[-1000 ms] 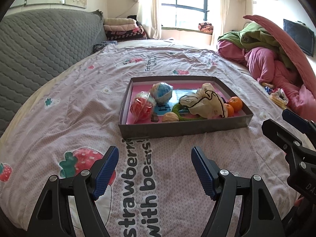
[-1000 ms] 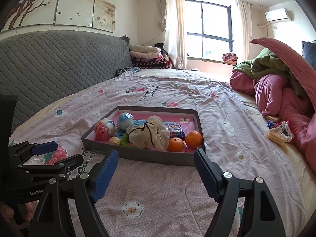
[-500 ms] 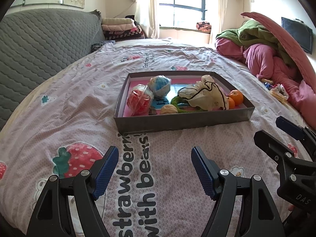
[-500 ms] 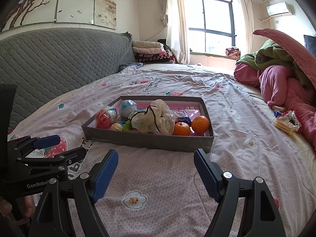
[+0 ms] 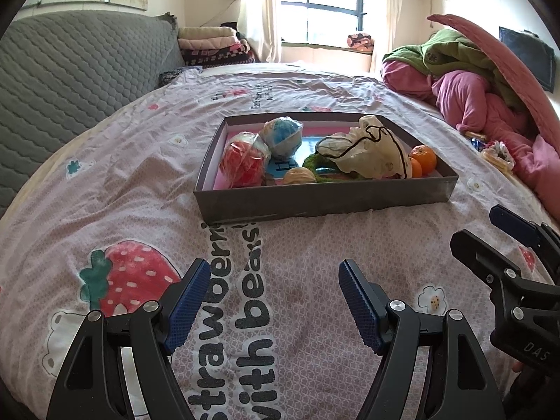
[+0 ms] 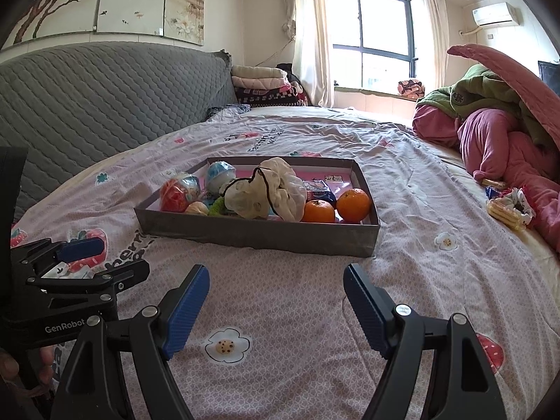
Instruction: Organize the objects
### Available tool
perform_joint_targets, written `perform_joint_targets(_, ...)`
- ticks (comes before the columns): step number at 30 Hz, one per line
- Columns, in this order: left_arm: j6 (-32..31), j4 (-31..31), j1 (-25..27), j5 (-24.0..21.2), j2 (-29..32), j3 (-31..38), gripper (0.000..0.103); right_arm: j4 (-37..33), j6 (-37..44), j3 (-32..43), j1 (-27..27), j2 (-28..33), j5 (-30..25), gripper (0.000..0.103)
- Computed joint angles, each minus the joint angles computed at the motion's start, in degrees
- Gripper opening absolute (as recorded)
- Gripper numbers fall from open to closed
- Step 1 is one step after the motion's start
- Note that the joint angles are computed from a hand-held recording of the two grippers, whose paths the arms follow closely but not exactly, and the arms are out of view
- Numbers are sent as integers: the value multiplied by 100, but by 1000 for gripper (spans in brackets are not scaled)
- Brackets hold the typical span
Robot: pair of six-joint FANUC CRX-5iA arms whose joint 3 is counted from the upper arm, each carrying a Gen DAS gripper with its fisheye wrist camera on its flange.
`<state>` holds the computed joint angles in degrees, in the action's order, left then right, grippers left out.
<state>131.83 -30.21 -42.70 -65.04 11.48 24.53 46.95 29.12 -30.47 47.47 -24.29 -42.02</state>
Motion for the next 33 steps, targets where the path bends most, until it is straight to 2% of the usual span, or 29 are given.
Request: perform_joint_targets(33,112,199,169,192,24,-248,77,105,-89,-93,-11,101,87,78)
